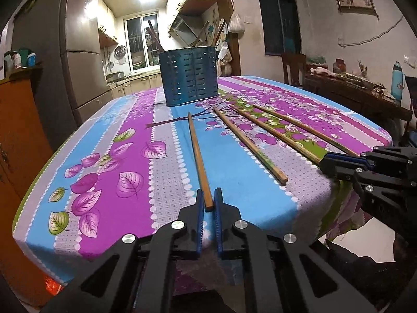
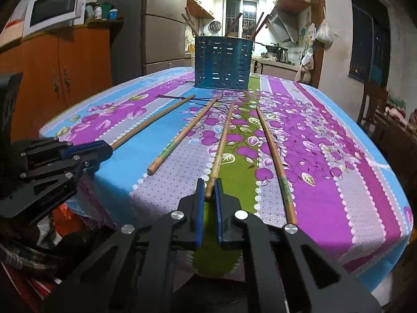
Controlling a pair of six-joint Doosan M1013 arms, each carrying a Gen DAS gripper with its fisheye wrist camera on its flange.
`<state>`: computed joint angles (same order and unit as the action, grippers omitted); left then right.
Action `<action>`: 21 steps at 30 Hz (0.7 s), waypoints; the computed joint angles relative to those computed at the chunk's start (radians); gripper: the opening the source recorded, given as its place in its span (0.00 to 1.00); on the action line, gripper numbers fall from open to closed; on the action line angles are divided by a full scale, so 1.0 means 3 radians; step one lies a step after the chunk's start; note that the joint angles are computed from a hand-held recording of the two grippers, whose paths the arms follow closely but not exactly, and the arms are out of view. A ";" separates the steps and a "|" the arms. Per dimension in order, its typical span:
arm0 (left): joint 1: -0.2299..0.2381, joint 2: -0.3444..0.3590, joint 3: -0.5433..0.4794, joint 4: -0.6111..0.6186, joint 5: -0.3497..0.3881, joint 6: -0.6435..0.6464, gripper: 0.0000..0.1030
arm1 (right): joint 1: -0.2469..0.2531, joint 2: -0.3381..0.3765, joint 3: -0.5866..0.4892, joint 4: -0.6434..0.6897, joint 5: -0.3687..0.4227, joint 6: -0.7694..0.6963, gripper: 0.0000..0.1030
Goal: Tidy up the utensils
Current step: 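Close the right tool on a wooden chopstick while the left tool grasps another chopstick, then lift the right tool's chopstick toward the blue holder while the left tool carries its chopstick there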
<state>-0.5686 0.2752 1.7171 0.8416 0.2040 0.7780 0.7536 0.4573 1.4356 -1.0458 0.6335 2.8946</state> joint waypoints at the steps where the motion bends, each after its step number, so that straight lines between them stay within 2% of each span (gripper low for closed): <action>1: -0.0001 0.0002 -0.0006 -0.0001 0.0008 0.0010 0.08 | 0.0001 0.0001 -0.0003 -0.0005 0.0004 0.0016 0.05; 3: -0.0002 -0.0003 -0.0010 0.0057 0.0015 -0.0036 0.08 | 0.0010 -0.0004 0.0001 -0.0070 0.0007 0.0063 0.05; 11: 0.0014 -0.0065 -0.0062 0.0747 0.0084 -0.0671 0.08 | 0.0023 -0.0084 0.0003 -0.0556 0.0084 0.0440 0.05; 14: 0.0066 -0.0108 -0.0131 0.0461 -0.0031 -0.0482 0.08 | 0.0017 -0.0115 -0.0021 -0.0740 0.0090 0.0482 0.05; 18: 0.0109 -0.0133 -0.0262 0.0528 -0.0125 -0.0508 0.08 | -0.0018 -0.0156 -0.0096 -0.1052 0.0023 0.0457 0.05; 21: 0.0170 -0.0112 -0.0429 -0.0175 -0.0209 0.0161 0.08 | -0.0082 -0.0151 -0.0207 -0.1146 -0.0090 0.0350 0.05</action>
<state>-0.5177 0.2416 1.5883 0.7891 0.1413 0.8262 0.7289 0.4119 1.3734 -1.3898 0.6066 2.9997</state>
